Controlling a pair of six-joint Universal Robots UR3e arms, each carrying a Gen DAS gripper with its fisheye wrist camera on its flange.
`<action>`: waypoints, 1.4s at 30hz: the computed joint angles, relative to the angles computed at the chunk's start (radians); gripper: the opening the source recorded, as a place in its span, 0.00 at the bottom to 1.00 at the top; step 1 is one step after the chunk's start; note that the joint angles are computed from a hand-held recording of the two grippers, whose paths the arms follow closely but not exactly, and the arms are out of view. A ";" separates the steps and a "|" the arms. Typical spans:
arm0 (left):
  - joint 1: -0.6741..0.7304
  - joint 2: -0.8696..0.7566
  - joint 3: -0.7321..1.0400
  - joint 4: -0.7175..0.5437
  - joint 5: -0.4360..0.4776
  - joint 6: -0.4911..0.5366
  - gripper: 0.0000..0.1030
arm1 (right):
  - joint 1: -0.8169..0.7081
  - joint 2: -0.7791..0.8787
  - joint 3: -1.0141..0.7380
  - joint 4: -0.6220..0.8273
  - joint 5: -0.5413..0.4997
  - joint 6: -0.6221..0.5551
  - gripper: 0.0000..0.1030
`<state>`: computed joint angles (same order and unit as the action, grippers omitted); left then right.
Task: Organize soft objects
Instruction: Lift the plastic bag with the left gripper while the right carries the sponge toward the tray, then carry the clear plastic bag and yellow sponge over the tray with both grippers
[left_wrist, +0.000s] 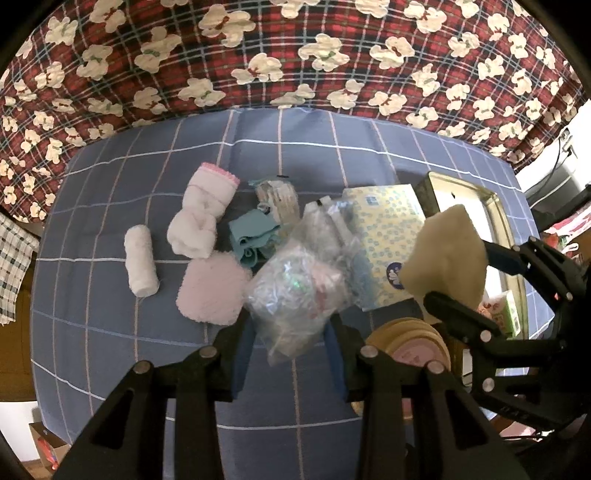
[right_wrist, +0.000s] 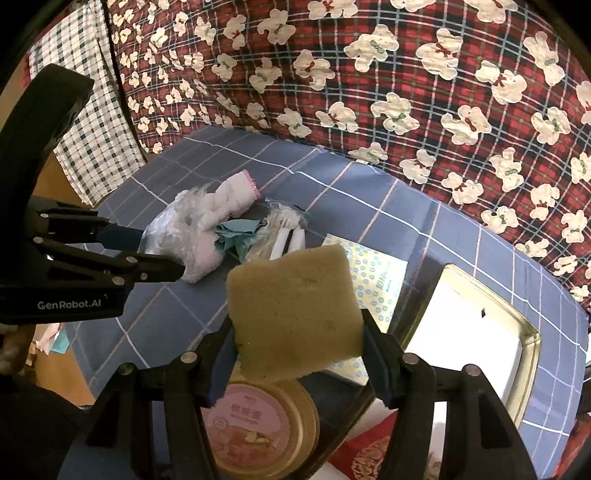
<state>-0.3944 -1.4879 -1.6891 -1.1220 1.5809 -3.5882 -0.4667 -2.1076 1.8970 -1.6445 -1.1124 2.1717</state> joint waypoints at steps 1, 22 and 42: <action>-0.003 -0.005 0.006 -0.001 0.001 0.001 0.34 | -0.004 -0.002 0.001 0.002 0.002 -0.002 0.61; -0.079 -0.144 0.192 -0.046 0.016 0.015 0.34 | -0.173 -0.054 -0.018 0.125 0.043 -0.107 0.61; -0.167 -0.334 0.434 -0.095 0.016 0.013 0.34 | -0.375 -0.074 -0.035 0.233 0.062 -0.249 0.61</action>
